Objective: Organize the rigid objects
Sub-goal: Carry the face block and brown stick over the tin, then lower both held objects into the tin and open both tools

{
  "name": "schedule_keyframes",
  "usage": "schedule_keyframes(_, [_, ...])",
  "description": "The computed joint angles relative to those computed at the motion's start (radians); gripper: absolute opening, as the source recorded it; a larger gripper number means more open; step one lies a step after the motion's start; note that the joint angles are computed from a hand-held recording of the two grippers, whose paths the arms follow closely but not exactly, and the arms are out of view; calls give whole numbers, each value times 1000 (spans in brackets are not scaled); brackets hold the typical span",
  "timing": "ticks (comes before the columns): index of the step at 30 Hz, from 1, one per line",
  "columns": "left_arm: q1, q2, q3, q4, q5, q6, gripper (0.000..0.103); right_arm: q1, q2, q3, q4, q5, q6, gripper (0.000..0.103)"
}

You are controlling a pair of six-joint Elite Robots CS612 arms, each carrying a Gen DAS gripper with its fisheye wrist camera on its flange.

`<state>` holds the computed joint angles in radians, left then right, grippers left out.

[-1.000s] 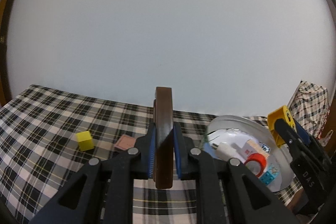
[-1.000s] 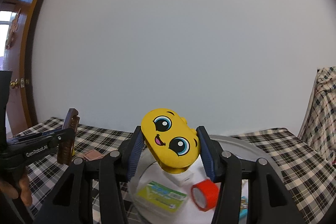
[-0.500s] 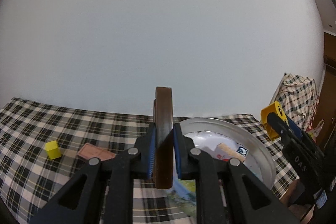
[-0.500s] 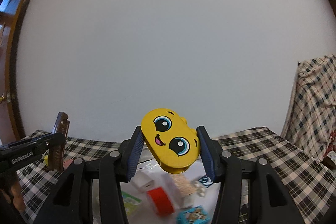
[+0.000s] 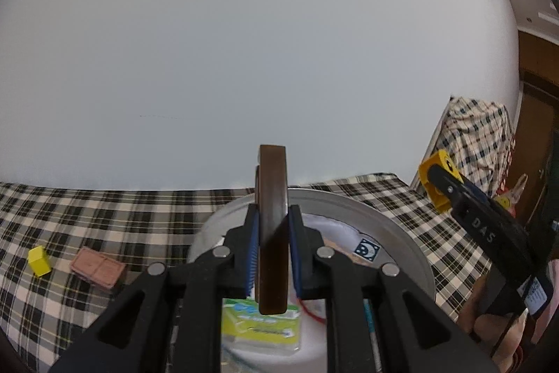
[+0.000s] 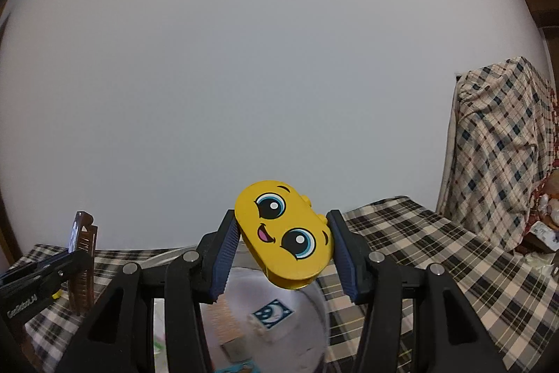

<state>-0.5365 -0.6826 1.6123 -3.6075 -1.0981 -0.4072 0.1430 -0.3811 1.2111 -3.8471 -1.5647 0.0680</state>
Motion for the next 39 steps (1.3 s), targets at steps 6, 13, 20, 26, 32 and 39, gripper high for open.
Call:
schedule_keyframes(6, [-5,16,-58,114,-21,-12,14,2,2,-23,73,-23,-24,53])
schedule_keyframes(13, [-8,29,-103,217,-22,-31,14,-2,10,-52,126,-8,-25,53])
schedule_keyframes(20, [-6,31,-120,302,-7,-40,14,-1,12,-72,212,4,-50,53])
schedule_keyframes(26, [-4,36,-141,382,-14,-52,14,0,11,-72,235,17,-65,53])
schedule_keyframes(32, [-3,35,-152,445,-9,-75,14,-1,9,-74,281,39,-73,53])
schedule_keyframes(39, [-2,34,-171,519,-12,-95,14,-2,9,-81,318,65,-79,54])
